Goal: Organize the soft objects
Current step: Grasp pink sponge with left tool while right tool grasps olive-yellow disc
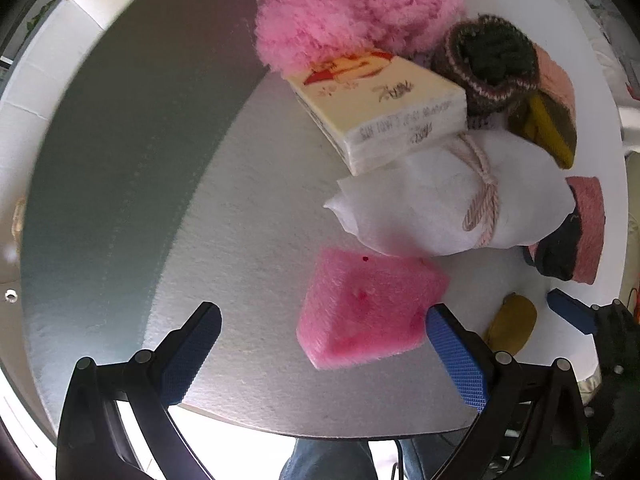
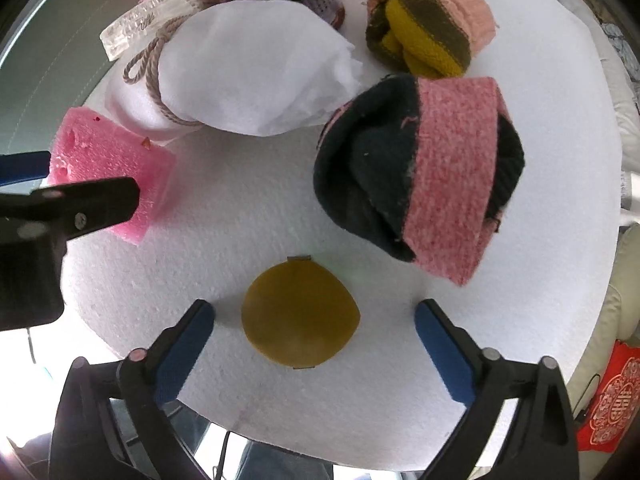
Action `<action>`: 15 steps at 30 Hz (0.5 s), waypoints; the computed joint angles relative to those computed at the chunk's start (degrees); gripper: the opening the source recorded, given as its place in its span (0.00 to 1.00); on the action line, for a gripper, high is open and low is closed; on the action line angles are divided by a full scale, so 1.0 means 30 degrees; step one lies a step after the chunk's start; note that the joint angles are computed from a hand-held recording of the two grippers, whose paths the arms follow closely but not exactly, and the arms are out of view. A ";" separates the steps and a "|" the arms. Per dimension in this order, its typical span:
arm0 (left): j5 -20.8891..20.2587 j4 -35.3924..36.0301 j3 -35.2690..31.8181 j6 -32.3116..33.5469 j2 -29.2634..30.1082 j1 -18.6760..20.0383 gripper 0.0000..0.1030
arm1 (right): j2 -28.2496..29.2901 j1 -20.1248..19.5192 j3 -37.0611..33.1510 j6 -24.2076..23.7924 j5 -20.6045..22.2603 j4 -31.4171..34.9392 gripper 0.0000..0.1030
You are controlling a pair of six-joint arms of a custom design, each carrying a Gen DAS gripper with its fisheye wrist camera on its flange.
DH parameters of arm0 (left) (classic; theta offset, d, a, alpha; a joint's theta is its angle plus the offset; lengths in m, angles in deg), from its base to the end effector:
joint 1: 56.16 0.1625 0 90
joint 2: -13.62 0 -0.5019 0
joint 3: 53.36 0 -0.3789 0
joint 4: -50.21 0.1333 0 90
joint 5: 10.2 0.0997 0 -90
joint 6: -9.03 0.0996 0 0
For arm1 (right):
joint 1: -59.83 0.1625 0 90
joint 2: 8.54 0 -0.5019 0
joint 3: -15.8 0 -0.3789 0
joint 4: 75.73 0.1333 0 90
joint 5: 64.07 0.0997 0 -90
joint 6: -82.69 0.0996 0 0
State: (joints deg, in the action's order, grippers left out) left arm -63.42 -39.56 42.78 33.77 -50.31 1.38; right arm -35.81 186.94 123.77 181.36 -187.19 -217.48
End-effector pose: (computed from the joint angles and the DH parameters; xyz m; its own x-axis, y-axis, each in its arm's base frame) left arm -0.1498 -0.5951 0.2906 -0.2677 0.9346 -0.2344 0.6221 0.3534 0.6987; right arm 0.3973 -0.3944 -0.1027 -0.4453 0.7978 0.4064 0.5821 0.6029 -0.5456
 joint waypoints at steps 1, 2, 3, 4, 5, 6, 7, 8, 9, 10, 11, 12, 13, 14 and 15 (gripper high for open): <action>-0.0233 -0.0382 0.0640 -0.0086 -0.0096 -0.0106 1.00 | -0.0041 0.0113 0.0068 0.0171 -0.0072 0.0007 0.86; -0.0326 -0.0356 0.0683 0.0052 -0.0057 -0.0070 1.00 | -0.0468 -0.0021 0.0368 0.0041 -0.0218 0.0003 0.78; -0.0198 -0.0335 0.0720 0.0221 -0.0008 -0.0040 1.00 | -0.0544 0.0113 0.0452 0.0186 -0.0314 -0.0031 0.68; 0.0113 -0.0297 0.0842 0.0212 0.0033 -0.0088 1.00 | -0.0638 0.0274 0.0657 0.0386 -0.0417 -0.0215 0.61; 0.0688 0.0161 0.0880 -0.0003 0.0178 -0.0184 1.00 | -0.0765 0.0365 0.0805 0.0538 -0.0465 -0.0352 0.53; 0.0803 0.0531 0.0718 -0.0144 0.0232 -0.0171 1.00 | -0.0897 0.0483 0.1260 0.0820 -0.0404 -0.1005 0.53; 0.0580 0.0484 0.0548 -0.0073 0.0164 -0.0091 1.00 | -0.0988 0.0595 0.1973 0.1114 -0.0302 -0.2354 0.53; 0.0260 0.0493 0.0295 0.0089 0.0090 0.0008 1.00 | -0.1129 0.0712 0.2721 0.1340 -0.0539 -0.3693 0.55; 0.0140 0.0485 0.0125 0.0332 0.0003 0.0072 1.00 | -0.1163 0.0918 0.3099 0.1826 -0.0687 -0.4237 0.64; 0.0133 0.0420 0.0015 0.0607 -0.0059 0.0115 1.00 | -0.1233 0.1181 0.3442 0.2508 -0.0797 -0.4420 0.75; 0.0096 0.0231 -0.0105 0.1100 -0.0157 0.0165 1.00 | -0.1331 0.1271 0.3749 0.2831 -0.0766 -0.4619 0.90; 0.0086 0.0070 -0.0170 0.1482 -0.0222 0.0235 1.00 | -0.1378 0.1402 0.3903 0.3221 -0.0675 -0.4626 0.93; 0.0090 -0.0037 -0.0235 0.1812 -0.0277 0.0255 1.00 | -0.1386 0.1544 0.4083 0.3459 -0.0629 -0.4841 0.93; 0.0116 -0.0099 -0.0323 0.2087 -0.0312 0.0285 1.00 | -0.1360 0.1628 0.4177 0.3439 -0.0626 -0.5049 0.93; 0.0119 -0.0199 -0.0374 0.2298 -0.0347 0.0294 1.00 | -0.1333 0.1667 0.4129 0.3359 -0.0626 -0.4969 0.94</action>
